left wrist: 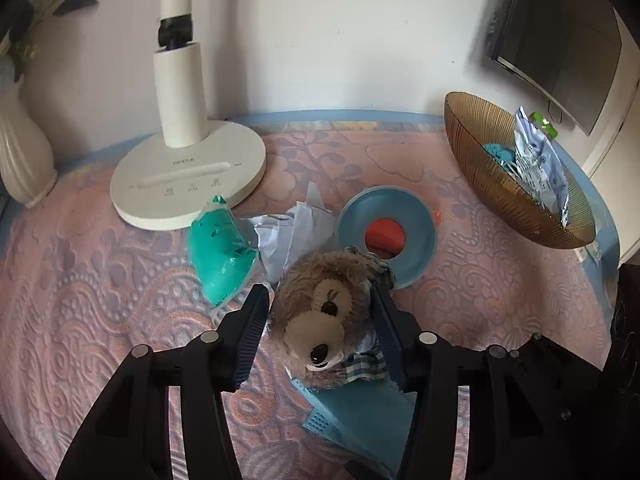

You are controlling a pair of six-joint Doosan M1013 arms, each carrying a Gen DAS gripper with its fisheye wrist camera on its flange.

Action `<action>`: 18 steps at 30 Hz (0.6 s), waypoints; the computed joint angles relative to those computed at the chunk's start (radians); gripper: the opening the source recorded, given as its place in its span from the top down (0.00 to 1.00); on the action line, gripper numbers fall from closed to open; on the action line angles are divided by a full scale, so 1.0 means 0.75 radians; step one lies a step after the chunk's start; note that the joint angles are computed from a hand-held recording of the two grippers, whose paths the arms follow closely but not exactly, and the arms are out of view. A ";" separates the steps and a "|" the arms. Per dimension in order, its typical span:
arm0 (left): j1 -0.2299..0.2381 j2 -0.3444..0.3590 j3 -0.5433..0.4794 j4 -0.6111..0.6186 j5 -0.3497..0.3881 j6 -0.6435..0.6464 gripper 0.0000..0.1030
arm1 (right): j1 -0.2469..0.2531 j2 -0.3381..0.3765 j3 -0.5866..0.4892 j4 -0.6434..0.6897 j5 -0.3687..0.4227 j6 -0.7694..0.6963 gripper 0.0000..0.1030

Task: Organize soft objects
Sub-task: 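Grasp the plush bear with the left gripper while the right grasps the blue face mask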

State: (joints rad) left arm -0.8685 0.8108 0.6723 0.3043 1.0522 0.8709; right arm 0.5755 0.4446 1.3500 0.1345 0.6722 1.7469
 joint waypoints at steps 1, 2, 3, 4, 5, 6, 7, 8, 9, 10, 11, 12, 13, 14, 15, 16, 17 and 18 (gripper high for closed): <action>0.008 -0.021 0.040 -0.029 -0.044 -0.013 0.58 | 0.007 0.002 -0.004 -0.031 0.001 0.011 0.13; 0.015 -0.047 0.089 -0.059 -0.102 -0.017 0.58 | 0.016 0.001 -0.002 -0.058 0.001 0.014 0.25; 0.019 -0.074 0.139 -0.081 -0.158 -0.020 0.58 | 0.023 0.004 -0.006 -0.090 0.004 0.027 0.33; 0.020 -0.099 0.182 -0.087 -0.195 -0.028 0.58 | 0.034 0.006 -0.009 -0.142 0.003 0.047 0.44; 0.018 -0.120 0.216 -0.078 -0.220 -0.042 0.58 | 0.039 0.007 -0.010 -0.164 0.001 0.048 0.51; 0.016 -0.138 0.245 -0.073 -0.239 -0.054 0.58 | 0.041 0.001 0.002 -0.168 -0.013 0.026 0.56; 0.015 -0.156 0.274 -0.075 -0.265 -0.062 0.58 | 0.044 -0.002 0.006 -0.173 -0.017 0.016 0.62; 0.013 -0.184 0.322 -0.067 -0.306 -0.080 0.58 | 0.048 -0.005 0.012 -0.200 -0.022 0.030 0.64; 0.011 -0.203 0.355 -0.054 -0.337 -0.097 0.59 | 0.051 -0.008 0.017 -0.219 -0.021 0.042 0.66; 0.010 -0.227 0.395 -0.045 -0.373 -0.118 0.59 | 0.053 -0.012 0.023 -0.232 -0.018 0.050 0.69; 0.010 -0.247 0.429 -0.049 -0.402 -0.133 0.59 | 0.057 -0.018 0.030 -0.265 -0.017 0.075 0.69; 0.009 -0.270 0.465 -0.048 -0.427 -0.152 0.59 | 0.065 -0.030 0.045 -0.345 -0.011 0.137 0.69; 0.005 -0.292 0.502 -0.033 -0.447 -0.178 0.59 | 0.072 -0.042 0.060 -0.418 -0.001 0.192 0.69; 0.000 -0.314 0.536 -0.008 -0.462 -0.206 0.59 | 0.078 -0.057 0.078 -0.488 0.008 0.246 0.69; -0.001 -0.334 0.568 0.006 -0.479 -0.220 0.59 | 0.084 -0.088 0.116 -0.578 0.016 0.321 0.69; -0.005 -0.354 0.600 0.011 -0.499 -0.228 0.59 | 0.084 -0.104 0.134 -0.635 0.024 0.374 0.69; -0.007 -0.367 0.623 0.001 -0.513 -0.221 0.59 | 0.080 -0.120 0.152 -0.674 0.028 0.418 0.70; -0.010 -0.377 0.638 -0.010 -0.518 -0.209 0.59 | 0.073 -0.133 0.166 -0.691 0.031 0.446 0.70</action>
